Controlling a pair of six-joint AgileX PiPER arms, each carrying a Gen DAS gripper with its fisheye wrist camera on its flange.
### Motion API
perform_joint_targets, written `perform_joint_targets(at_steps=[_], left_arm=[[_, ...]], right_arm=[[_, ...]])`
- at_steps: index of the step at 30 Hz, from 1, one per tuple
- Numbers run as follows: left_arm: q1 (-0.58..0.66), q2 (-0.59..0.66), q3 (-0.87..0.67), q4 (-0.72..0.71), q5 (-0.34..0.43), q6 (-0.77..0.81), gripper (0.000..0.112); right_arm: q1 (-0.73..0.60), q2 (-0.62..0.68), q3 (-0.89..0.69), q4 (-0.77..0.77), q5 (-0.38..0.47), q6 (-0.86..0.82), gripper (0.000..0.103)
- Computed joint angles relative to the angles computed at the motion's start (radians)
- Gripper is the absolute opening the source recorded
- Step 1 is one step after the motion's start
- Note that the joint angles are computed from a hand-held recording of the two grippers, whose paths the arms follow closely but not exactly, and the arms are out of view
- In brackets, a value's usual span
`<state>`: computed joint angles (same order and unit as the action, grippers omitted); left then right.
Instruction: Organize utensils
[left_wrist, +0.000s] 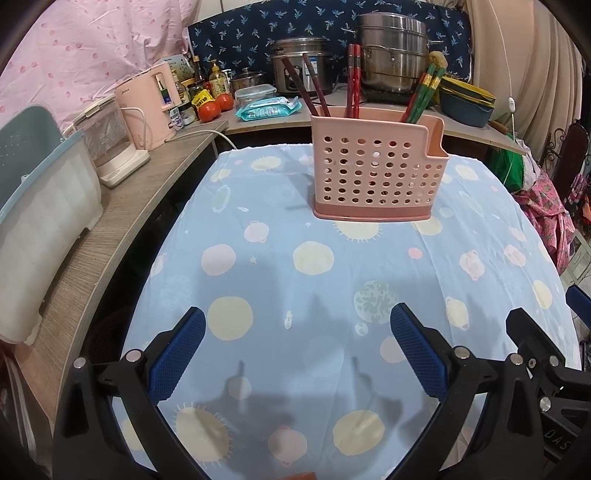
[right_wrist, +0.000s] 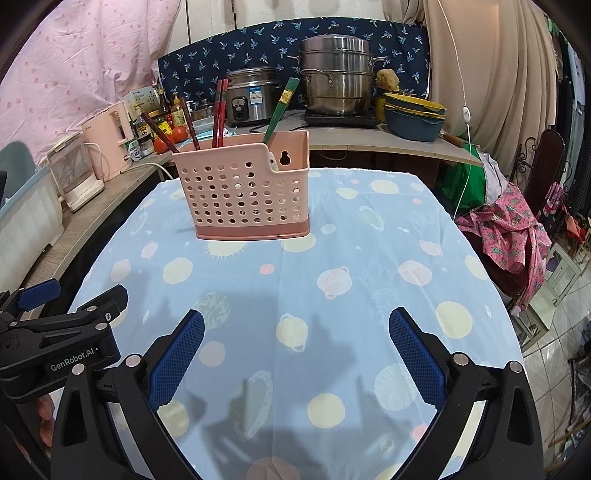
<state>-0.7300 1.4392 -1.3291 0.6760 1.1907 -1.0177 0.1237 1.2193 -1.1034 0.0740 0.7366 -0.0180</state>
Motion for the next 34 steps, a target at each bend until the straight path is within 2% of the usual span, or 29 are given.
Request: perform_joint_targets(at_steps=[15,34], left_arm=[[-0.007,0.007,-0.009,0.010,0.013,-0.022,0.096],[0.001,0.009,-0.012,0.005,-0.001,-0.013,0.096]], right_arm=[[0.021,-0.012,0.033,-0.018,-0.019,0.023,0.097],[-0.015,-0.011,0.033,0.024,-0.010,-0.027,0.097]])
